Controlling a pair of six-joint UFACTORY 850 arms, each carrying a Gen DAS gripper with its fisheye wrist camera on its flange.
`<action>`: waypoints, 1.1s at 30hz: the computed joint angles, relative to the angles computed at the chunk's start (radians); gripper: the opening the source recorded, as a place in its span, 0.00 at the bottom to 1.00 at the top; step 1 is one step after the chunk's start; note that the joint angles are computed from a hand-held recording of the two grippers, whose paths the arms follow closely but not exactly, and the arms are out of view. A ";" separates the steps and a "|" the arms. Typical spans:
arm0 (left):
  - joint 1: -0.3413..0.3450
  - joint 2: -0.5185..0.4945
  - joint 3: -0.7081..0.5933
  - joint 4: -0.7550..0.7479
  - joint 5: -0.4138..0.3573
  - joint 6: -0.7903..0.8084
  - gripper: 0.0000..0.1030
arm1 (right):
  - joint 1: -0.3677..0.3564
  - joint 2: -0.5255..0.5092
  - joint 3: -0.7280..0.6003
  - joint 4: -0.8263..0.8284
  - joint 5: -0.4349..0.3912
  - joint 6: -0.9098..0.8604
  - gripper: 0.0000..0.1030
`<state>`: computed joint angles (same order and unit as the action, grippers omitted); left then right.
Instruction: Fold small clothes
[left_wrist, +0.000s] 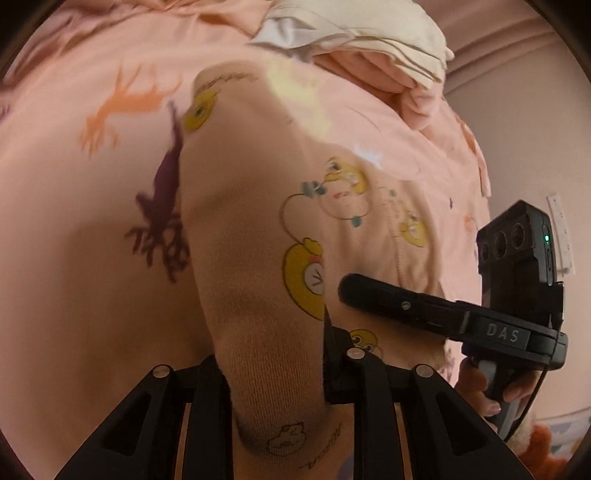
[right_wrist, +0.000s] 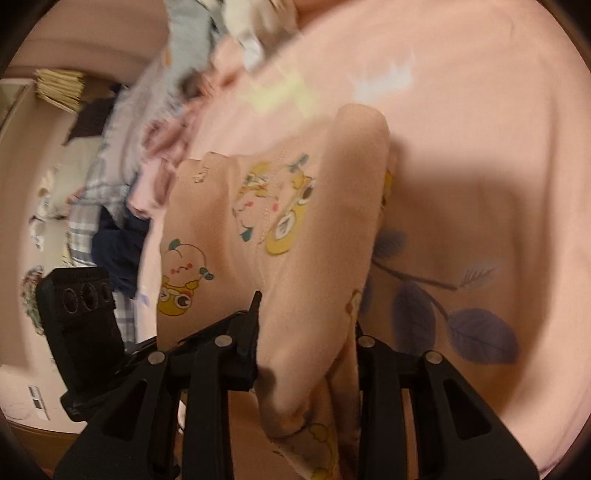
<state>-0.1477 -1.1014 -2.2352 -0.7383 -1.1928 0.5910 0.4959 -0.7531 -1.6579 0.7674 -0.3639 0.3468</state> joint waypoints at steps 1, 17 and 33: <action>0.009 -0.006 -0.003 -0.027 -0.015 -0.003 0.25 | -0.003 0.007 0.019 0.063 0.015 -0.059 0.29; -0.033 0.309 0.352 0.369 0.450 -0.145 0.24 | 0.091 -0.007 -0.233 -0.968 -0.363 0.619 0.11; -0.122 0.309 0.431 0.699 0.590 -0.446 0.24 | 0.095 -0.029 -0.164 -0.891 -0.347 0.659 0.06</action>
